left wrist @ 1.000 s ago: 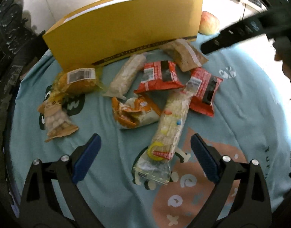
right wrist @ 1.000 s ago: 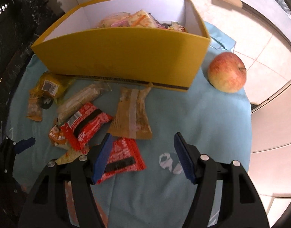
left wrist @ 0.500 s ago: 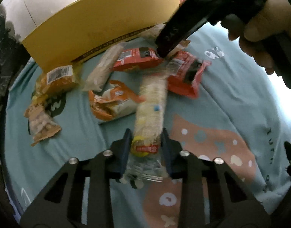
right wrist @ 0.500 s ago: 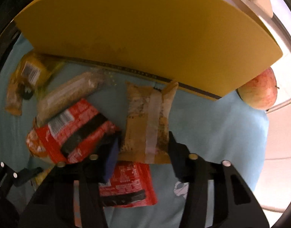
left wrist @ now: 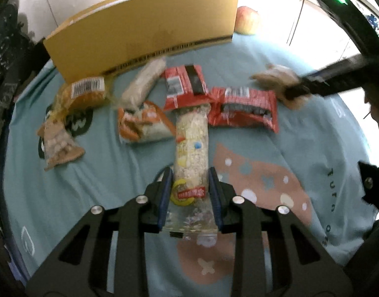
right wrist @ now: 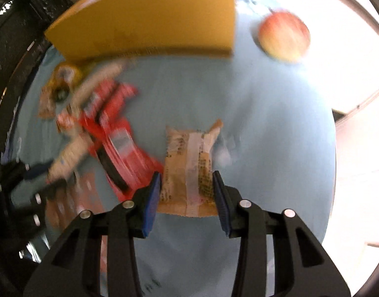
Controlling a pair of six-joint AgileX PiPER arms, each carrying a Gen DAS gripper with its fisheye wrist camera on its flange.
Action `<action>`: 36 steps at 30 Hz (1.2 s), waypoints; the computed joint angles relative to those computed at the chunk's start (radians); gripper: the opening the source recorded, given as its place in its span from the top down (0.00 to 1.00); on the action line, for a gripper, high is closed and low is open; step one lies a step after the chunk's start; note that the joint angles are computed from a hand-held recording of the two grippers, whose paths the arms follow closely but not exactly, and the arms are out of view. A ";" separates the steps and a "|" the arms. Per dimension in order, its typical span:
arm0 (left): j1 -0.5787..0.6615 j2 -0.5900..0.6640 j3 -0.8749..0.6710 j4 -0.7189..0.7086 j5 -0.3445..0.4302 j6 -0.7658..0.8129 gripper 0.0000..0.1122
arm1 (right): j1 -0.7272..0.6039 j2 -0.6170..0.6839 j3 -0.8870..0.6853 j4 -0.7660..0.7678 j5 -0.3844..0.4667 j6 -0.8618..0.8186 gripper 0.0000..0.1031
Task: Organize snacks
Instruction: 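Carry the sesame stick bag into the box with left tool while right drops the biscuit bag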
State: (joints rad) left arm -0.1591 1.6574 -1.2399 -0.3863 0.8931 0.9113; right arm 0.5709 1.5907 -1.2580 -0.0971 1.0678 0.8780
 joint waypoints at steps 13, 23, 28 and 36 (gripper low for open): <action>-0.063 0.096 -0.040 0.045 -0.068 -0.123 0.75 | 0.145 0.076 -0.037 -0.155 0.083 0.123 0.59; 0.047 0.036 -0.078 -0.057 0.024 -0.083 0.75 | 0.107 -0.074 0.067 -0.061 -0.061 0.177 0.67; 0.077 -0.028 -0.063 -0.092 0.055 -0.048 0.75 | 0.136 -0.088 0.006 -0.099 -0.034 0.205 0.67; 0.067 -0.025 -0.289 -0.124 0.111 -0.125 0.75 | 0.138 -0.071 -0.309 -0.216 0.137 0.125 0.67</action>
State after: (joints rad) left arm -0.0923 1.6328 -1.5290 -0.5102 1.0043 0.7863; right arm 0.7092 1.5199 -1.5669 -0.3130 1.2047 1.0034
